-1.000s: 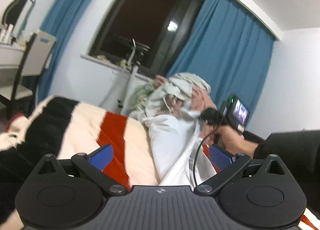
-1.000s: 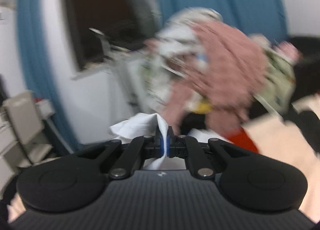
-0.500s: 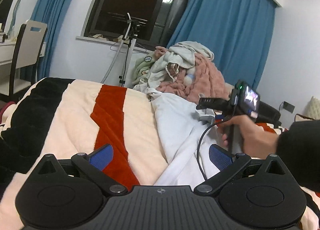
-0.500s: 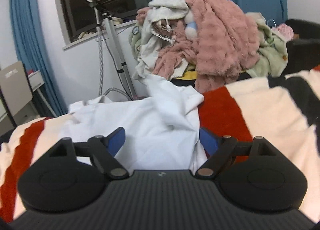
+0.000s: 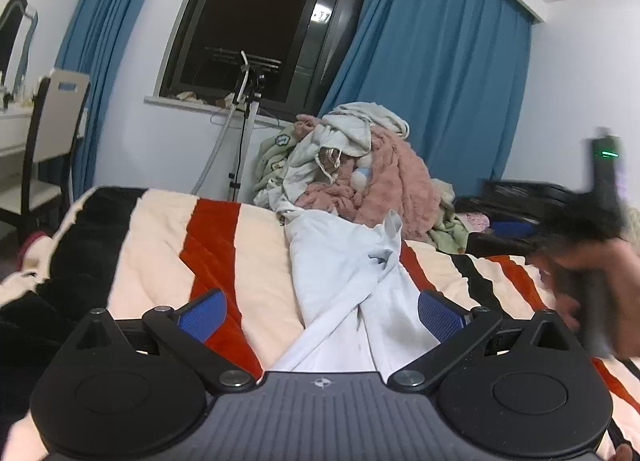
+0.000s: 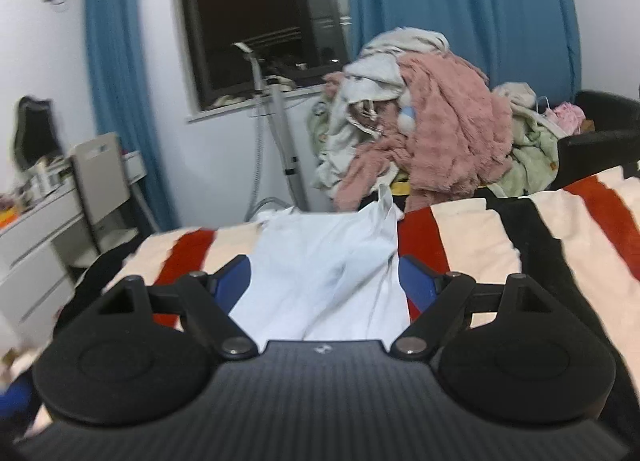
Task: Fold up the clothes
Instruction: 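Move both grippers to the hem of the folded white strip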
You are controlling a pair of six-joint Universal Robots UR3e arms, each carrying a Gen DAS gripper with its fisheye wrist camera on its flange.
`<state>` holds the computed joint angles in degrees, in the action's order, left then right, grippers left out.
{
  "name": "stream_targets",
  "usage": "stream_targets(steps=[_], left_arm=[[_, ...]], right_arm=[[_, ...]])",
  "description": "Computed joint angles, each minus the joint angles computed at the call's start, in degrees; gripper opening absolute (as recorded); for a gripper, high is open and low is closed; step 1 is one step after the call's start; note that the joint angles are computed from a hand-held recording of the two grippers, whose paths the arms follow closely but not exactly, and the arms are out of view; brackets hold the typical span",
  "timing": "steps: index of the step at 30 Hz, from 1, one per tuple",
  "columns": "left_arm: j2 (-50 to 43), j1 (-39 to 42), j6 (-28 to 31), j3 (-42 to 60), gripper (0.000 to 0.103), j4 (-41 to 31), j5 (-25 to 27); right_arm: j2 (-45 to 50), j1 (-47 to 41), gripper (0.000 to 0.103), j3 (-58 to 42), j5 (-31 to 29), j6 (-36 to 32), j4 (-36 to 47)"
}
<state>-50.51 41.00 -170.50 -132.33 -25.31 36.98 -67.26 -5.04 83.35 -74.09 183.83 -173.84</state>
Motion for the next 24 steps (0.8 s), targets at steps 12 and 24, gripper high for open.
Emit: stream_targets(steps=[12,24], left_arm=[[16.6,0.4,9.9,5.1,0.103,-26.1,0.3],[-1.8,6.7,15.7,24.5,0.097,-60.5,5.8]], right_arm=[[-48.5,-15.5,0.082,47.0,13.2,-11.7,14.7],[-54.2,-24.5,0.082,48.5,20.9,-12.6,28.8]])
